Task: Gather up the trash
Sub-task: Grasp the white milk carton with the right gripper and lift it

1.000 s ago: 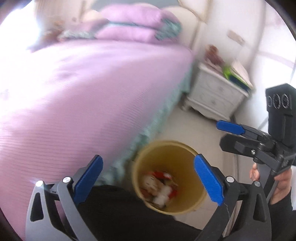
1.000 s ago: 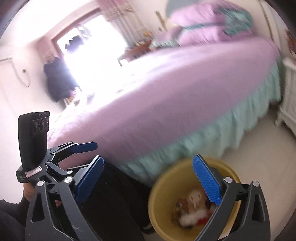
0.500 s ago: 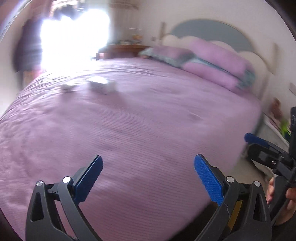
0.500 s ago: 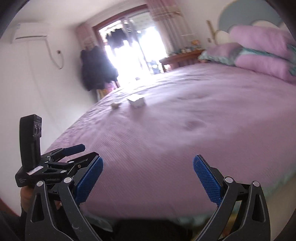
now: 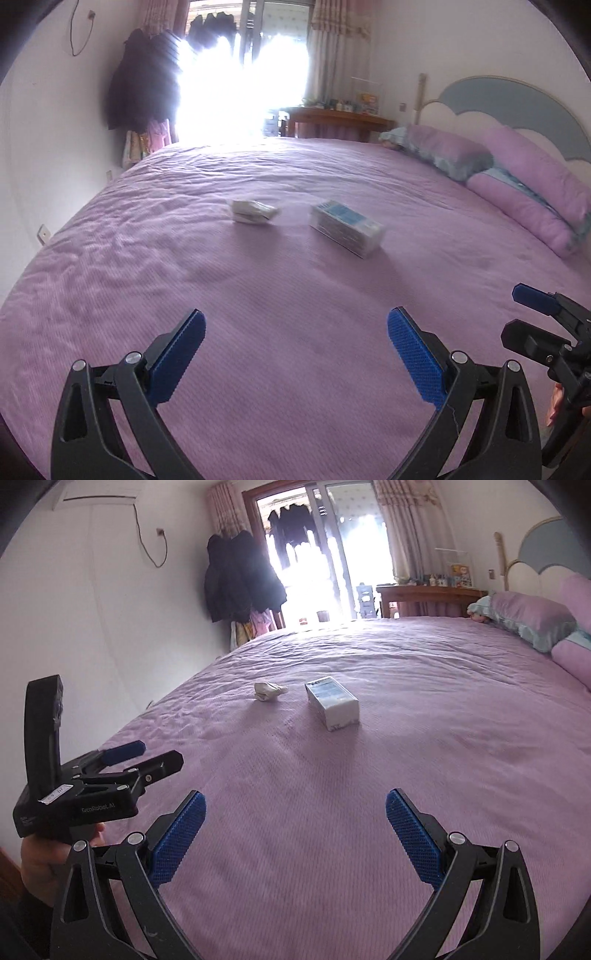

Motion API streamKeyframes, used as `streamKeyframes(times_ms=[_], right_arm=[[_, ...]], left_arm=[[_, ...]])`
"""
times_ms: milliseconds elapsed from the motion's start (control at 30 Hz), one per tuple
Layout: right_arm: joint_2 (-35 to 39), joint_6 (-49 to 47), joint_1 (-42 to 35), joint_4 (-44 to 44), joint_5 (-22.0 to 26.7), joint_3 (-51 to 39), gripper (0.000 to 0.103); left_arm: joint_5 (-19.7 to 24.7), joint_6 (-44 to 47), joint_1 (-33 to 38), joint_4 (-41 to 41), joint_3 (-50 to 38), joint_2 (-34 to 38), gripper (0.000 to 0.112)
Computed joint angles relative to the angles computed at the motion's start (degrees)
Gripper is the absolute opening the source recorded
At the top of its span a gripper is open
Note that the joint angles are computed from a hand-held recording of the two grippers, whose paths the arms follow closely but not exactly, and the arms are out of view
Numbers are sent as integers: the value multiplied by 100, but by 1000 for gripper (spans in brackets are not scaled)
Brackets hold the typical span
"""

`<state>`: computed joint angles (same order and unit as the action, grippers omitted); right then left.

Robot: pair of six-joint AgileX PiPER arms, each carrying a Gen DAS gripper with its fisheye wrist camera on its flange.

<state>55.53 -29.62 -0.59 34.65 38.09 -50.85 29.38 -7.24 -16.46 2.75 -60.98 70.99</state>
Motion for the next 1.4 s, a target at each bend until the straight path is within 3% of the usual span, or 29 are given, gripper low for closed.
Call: streamKeyframes(times_ms=[167, 433, 633, 733, 833, 900, 1000, 1167, 1400], right_arm=[[1363, 326, 533, -697, -475, -966, 94], [3033, 733, 857, -1650, -691, -2252, 94], [4435, 1606, 845, -2629, -378, -3833, 94], [5226, 1606, 746, -2527, 336, -4931, 94], [5609, 1464, 719, -2366, 803, -5495, 85], [5853, 1205, 703, -2183, 1258, -5876, 54], [5729, 1227, 808, -2408, 1141, -5651, 53], [5088, 849, 673, -1875, 590, -4797, 53], [4921, 346, 252, -997, 850, -4757, 53]], left_arm=[[13, 361, 495, -259, -961, 969, 99], [198, 799, 853, -521, -2228, 2384, 99], [422, 790, 1035, -607, -2953, 3161, 99], [597, 706, 1079, -634, -3270, 3413, 99], [737, 690, 1079, -668, -3531, 3606, 99], [767, 591, 1032, -586, -3650, 3690, 99], [849, 456, 937, -458, -3891, 3853, 99], [1073, -40, 734, 72, -4586, 4358, 99], [2332, -786, 659, 209, -7082, 5795, 99]])
